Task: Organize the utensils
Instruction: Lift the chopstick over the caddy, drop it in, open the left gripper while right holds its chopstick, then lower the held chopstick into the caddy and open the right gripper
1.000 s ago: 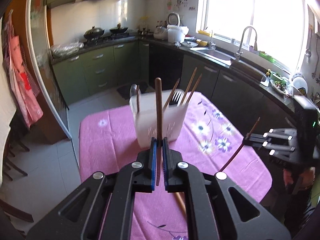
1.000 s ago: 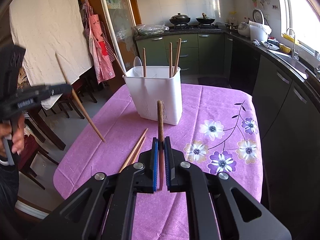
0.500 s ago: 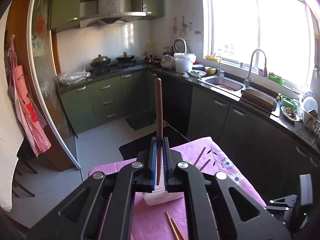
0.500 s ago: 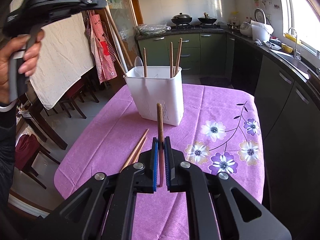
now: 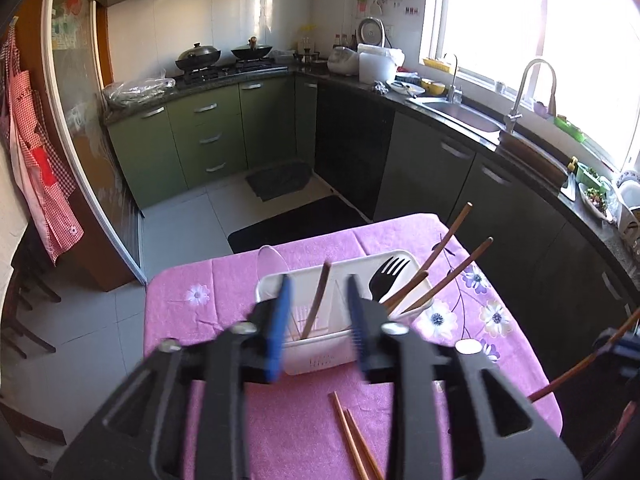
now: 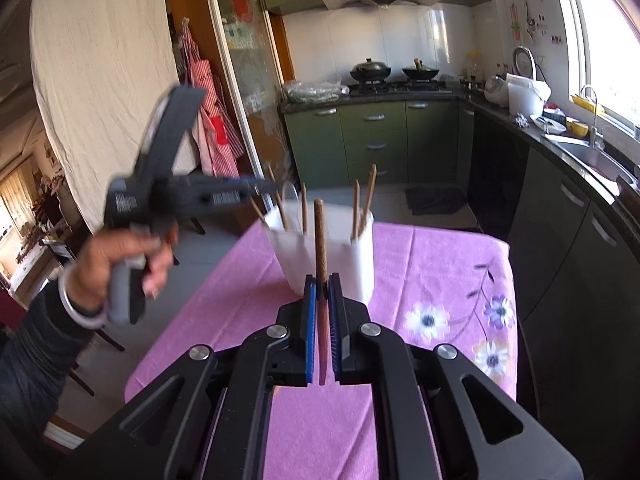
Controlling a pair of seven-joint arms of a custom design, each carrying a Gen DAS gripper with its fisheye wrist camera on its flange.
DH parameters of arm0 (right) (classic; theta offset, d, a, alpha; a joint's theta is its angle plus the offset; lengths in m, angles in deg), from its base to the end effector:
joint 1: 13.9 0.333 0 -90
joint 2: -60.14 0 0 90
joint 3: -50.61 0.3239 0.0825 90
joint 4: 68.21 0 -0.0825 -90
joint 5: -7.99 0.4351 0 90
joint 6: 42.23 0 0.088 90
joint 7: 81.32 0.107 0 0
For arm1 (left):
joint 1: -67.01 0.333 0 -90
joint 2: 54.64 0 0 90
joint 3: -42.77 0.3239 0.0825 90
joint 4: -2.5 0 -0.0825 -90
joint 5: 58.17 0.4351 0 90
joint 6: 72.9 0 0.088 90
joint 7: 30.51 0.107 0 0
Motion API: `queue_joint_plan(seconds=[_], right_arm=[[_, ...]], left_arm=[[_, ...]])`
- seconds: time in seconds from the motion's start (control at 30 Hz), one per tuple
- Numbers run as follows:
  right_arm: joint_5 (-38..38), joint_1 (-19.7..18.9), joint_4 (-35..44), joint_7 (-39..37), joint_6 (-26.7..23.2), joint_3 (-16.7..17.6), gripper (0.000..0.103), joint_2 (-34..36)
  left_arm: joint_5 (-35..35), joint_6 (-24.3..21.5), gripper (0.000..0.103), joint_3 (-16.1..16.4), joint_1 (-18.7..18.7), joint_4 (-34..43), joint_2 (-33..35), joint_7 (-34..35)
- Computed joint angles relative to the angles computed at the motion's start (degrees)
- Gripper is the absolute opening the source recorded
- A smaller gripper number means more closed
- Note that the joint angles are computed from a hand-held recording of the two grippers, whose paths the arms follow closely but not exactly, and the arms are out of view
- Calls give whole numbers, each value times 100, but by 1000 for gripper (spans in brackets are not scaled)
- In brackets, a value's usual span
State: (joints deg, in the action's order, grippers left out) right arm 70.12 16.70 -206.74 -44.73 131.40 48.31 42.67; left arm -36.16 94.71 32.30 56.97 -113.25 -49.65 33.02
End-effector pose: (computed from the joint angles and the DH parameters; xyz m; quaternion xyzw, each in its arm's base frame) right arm 0.4852 0.1844 0.4823 -0.7332 0.4903 -0.1656 0.4410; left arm 0.6129 -0.2515 0.4854 -0.5683 0.7157 -0.3265 0.2414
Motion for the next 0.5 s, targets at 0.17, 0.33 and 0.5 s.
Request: queue_joint_plan(seconds=[0.17, 0.33, 0.5], right_arm=[[38, -13, 648, -2, -176, 38, 7, 185], [-248, -184, 1245, 346, 102, 283, 7, 513], [-1933, -832, 1641, 2032, 522, 819, 7, 950]], left_arm=[[1172, 723, 63, 122, 52, -658, -627, -1092], [3753, 1352, 83, -682, 1213, -1399, -1566, -3651], [4322, 1935, 94, -1463, 2249, -2241, -2487, -4591]])
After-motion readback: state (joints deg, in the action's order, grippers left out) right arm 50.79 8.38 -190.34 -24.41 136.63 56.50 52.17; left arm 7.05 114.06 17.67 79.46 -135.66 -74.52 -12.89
